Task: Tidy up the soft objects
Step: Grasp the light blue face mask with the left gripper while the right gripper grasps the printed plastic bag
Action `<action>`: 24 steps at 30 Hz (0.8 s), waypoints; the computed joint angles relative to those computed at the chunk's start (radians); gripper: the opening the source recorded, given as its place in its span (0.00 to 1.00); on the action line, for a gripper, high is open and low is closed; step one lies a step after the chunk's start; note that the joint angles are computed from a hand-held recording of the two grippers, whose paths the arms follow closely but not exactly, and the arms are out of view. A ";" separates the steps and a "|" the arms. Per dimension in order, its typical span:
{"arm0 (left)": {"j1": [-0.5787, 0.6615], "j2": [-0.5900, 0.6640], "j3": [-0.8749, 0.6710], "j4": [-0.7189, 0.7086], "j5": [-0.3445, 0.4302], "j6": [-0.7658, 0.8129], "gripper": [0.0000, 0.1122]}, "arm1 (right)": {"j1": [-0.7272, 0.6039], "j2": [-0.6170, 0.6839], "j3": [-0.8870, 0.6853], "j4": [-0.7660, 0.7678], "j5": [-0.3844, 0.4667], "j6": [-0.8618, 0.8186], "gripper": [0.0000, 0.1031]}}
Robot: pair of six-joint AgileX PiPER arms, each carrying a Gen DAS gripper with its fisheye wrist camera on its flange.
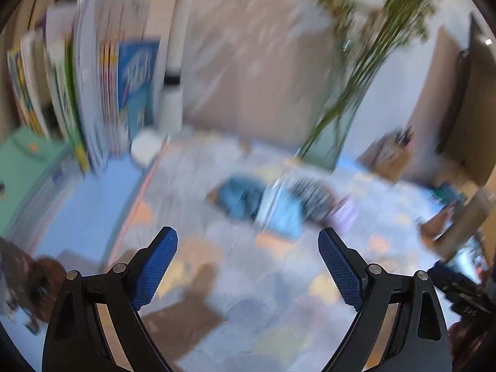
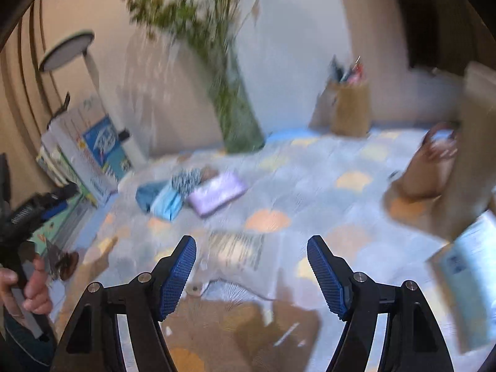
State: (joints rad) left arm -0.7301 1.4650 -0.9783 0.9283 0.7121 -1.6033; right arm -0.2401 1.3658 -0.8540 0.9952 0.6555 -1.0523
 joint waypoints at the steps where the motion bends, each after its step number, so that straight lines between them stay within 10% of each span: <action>1: 0.014 0.024 0.010 -0.018 -0.025 -0.001 0.81 | 0.017 0.019 0.014 0.004 -0.027 -0.021 0.71; 5: 0.035 0.081 0.081 0.016 -0.133 -0.093 0.82 | 0.022 0.064 0.028 0.023 -0.044 -0.060 0.71; 11: -0.004 0.106 0.031 -0.038 -0.067 0.016 0.81 | 0.024 0.084 0.012 0.017 -0.033 -0.064 0.71; 16: 0.014 0.087 -0.064 -0.141 -0.051 0.222 0.75 | 0.128 0.019 -0.036 -0.258 -0.106 0.063 0.71; 24: 0.142 0.322 -0.352 -0.467 -0.101 0.746 0.59 | 0.152 0.178 -0.265 -0.388 0.074 -0.037 0.71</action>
